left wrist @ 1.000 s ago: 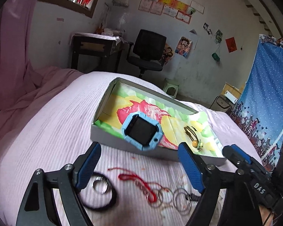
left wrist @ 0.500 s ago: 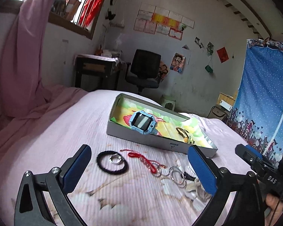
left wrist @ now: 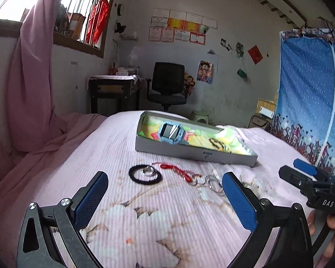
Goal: Organize jewelry
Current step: 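Withdraw both open tools from the box back toward the remaining items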
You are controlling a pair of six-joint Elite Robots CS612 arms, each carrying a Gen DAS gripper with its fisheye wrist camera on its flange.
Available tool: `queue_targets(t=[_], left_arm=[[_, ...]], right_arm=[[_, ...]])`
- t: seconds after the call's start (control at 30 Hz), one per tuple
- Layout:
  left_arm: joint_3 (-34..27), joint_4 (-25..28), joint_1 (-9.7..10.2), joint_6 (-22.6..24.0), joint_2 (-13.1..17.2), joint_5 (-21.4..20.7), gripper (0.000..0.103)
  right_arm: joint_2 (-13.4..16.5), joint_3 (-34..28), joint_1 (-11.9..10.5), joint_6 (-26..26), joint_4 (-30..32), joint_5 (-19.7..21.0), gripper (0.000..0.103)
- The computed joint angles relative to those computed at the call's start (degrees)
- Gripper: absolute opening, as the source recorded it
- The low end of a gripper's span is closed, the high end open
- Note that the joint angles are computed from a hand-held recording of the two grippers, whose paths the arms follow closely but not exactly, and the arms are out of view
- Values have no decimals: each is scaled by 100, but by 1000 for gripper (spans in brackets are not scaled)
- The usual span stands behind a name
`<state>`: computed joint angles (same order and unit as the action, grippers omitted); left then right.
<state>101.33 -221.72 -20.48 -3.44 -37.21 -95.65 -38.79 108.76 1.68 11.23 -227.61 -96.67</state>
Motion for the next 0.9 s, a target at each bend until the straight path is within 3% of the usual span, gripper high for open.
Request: queue_targets(t=[0.3, 0.73, 0.9], left_arm=[[-181, 921, 103, 111, -2, -63, 103], [-815, 2364, 12, 561, 99, 514, 103], [-1018, 2763, 51, 526, 160, 299, 103]], right_arm=[[-21, -65, -12, -8, 807, 268, 102], [30, -349, -88, 194, 2054, 802, 102], [86, -507, -141, 426, 2272, 997, 102]])
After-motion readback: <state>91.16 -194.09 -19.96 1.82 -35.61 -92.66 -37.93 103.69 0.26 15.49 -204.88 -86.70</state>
